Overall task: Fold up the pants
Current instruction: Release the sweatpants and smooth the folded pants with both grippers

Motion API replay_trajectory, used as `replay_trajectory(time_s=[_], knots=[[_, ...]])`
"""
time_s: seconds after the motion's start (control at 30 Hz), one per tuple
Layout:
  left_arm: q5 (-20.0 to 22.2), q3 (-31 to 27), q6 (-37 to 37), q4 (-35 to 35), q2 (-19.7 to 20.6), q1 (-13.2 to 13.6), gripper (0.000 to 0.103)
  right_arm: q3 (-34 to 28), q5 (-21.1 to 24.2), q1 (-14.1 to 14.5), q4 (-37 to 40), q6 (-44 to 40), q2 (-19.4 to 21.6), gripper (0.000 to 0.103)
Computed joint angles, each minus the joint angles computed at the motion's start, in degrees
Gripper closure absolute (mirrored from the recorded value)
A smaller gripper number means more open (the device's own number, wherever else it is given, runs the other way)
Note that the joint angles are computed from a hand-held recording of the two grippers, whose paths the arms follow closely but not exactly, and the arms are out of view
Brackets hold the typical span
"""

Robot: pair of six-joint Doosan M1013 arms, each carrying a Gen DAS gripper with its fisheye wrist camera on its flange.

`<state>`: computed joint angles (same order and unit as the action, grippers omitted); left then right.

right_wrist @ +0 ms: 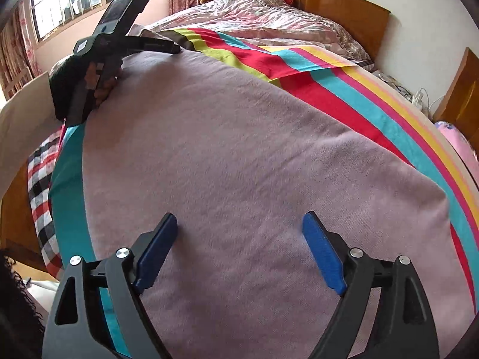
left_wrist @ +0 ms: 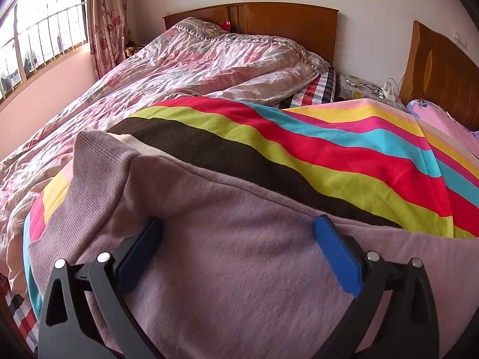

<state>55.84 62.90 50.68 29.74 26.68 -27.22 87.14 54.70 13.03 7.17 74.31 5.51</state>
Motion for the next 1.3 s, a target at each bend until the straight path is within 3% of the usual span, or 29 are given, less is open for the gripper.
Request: replay_trajectory(time_s=[0.07, 0.13, 0.2, 0.27, 0.33, 0.4, 0.5, 0.53, 0.6, 0.77, 0.83, 0.87, 0.9, 1.07, 1.13, 1.3], knots=[[2.0, 0.7, -6.4, 6.7, -1.2, -1.9, 0.006, 2.0, -1.4, -0.7, -0.1, 1.5, -2.5, 0.017], [-3.2, 3.5, -8.5, 6.0, -4.4, -3.6, 0.005, 4.1, -3.8, -1.7, -1.1, 3.4, -5.1, 0.017], [-8.0, 5.7, -8.7, 2.4, -6.8, -5.6, 0.002, 5.6, -5.4, -3.3, -4.2, 8.0, -7.1, 0.017], [-11.4, 6.0, -0.3, -8.5, -7.4, -7.5, 0.002, 7.1, -6.1, -5.8, -5.6, 11.7, -8.7, 0.016], [-9.8, 3.9, 11.7, -18.8, -5.9, -9.8, 0.001, 8.3, -6.0, -8.4, -8.0, 15.1, -9.6, 0.016], [-8.2, 1.9, 18.9, -21.7, -4.0, -12.5, 0.001, 9.4, -4.6, -11.4, -9.6, 16.2, -10.3, 0.016], [-4.6, -1.5, 23.5, -21.7, -0.8, -15.4, 0.002, 10.3, 1.0, -17.5, -8.9, 17.6, -10.1, 0.016], [-2.3, -3.1, 23.5, -20.4, 0.4, -16.2, 0.002, 11.3, 0.2, -19.9, -5.5, 17.4, -10.9, 0.011], [1.8, -5.7, 22.3, -17.9, 2.4, -17.6, 0.002, 12.9, -0.8, -23.9, 2.3, 13.4, -12.8, 0.011], [2.2, -9.9, 25.6, -19.0, 5.1, -20.2, 0.002, 15.5, -5.4, -26.0, 1.4, 14.5, -16.2, 0.011], [4.5, -12.3, 26.8, -16.9, 7.1, -21.6, 0.002, 15.3, -2.1, -26.5, -3.1, 17.8, -15.0, 0.011], [5.7, -12.9, 27.0, -15.2, 7.9, -22.3, 0.001, 16.3, -3.4, -26.8, -2.5, 16.0, -15.7, 0.011], [3.9, -12.1, 25.7, -13.4, 7.6, -22.7, 0.001, 17.0, -4.1, -27.3, -1.3, 13.7, -16.4, 0.011], [8.0, -15.3, 25.3, -15.9, 8.8, -21.8, 0.002, 16.8, -2.4, -29.4, 2.0, 12.6, -17.8, 0.011], [6.3, -16.5, 26.6, -15.9, 9.1, -21.8, 0.002, 15.8, -3.5, -30.0, 3.0, 11.9, -18.2, 0.011], [9.3, -28.1, 29.2, -20.0, 15.5, -20.9, 0.002, 12.0, -5.1, -29.2, 5.4, 5.4, -15.0, 0.011]])
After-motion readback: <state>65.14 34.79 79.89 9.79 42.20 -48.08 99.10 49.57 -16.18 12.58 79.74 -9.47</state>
